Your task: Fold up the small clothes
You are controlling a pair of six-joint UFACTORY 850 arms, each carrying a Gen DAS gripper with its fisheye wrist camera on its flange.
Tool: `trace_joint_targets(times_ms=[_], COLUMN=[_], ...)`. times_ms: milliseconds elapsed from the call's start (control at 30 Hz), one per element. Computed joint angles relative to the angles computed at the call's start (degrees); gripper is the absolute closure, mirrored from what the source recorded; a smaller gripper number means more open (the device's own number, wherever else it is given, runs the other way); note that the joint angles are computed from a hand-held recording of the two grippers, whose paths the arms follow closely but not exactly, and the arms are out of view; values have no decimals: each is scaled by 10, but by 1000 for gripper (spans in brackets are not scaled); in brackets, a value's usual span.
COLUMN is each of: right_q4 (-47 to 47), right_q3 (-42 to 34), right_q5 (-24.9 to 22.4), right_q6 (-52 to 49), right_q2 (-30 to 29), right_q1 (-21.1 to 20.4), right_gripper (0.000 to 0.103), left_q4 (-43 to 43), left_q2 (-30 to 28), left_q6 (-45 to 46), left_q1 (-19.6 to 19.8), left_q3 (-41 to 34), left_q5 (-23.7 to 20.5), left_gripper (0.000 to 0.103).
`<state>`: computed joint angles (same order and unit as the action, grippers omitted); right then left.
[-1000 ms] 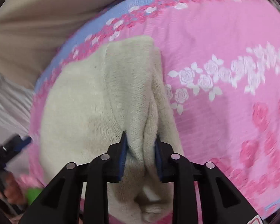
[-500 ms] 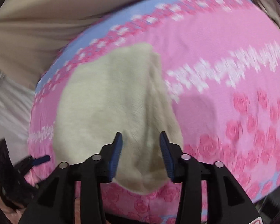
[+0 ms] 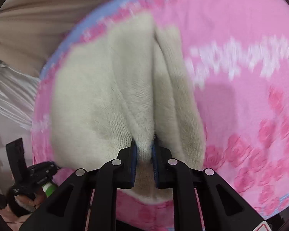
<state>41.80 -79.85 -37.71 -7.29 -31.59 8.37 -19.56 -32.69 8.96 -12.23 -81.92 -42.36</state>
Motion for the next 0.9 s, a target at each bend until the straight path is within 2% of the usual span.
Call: trace_joint_targets(times_ms=[67, 100, 167, 233, 367, 433, 467, 500, 533, 567, 600, 700, 767, 833, 900], right_q4=[1, -28, -83, -102, -167, -229, -253, -258, -238, -227, -239, -260, -276, -293, -265], right_q3=[9, 7, -14, -63, -201, -285, -331, -354, -359, -354, -354, -309, -303, -309, -283], right_q5=[17, 29, 43, 39, 12, -38, -82, -105, -105, -103, -106, -67, -78, -105, -77], right_q6=[18, 46, 68, 56, 62, 115, 130, 135, 133, 135, 149, 142, 155, 160, 157], right_q2=[22, 32, 39, 23, -61, -132, -180, -209, -217, -211, -198, -145, -145, -174, -163], right_q1=[-2, 1, 10, 21, 45, 51, 52, 51, 45, 43, 44, 53, 60, 65, 61], right_gripper=[83, 75, 75, 83, 90, 90, 90, 93, 94, 94, 93, 91, 91, 91, 91], left_q4=[-53, -64, -83, -105, -128, -114, -75, -45, -10, 3, 4, 16, 22, 34, 40], left_q2=[34, 48, 72, 71, 10, -37, -73, -96, -129, -139, -139, -144, -153, -157, -164], left_q6=[49, 64, 84, 107, 128, 117, 79, 51, 7, -13, -19, -29, -38, -43, -47], left_q1=[14, 18, 26, 25, -5, -21, -31, -35, -40, -43, -43, -43, -48, -51, -55], left_q3=[21, 26, 18, -11, -109, -158, -192, -214, -243, -251, -249, -266, -278, -287, -296], left_q5=[30, 40, 60, 64, 49, 19, -5, -24, -47, -52, -48, -69, -75, -81, -86], left_gripper=[98, 98, 97, 94, 89, 87, 87, 88, 88, 88, 88, 88, 88, 88, 88])
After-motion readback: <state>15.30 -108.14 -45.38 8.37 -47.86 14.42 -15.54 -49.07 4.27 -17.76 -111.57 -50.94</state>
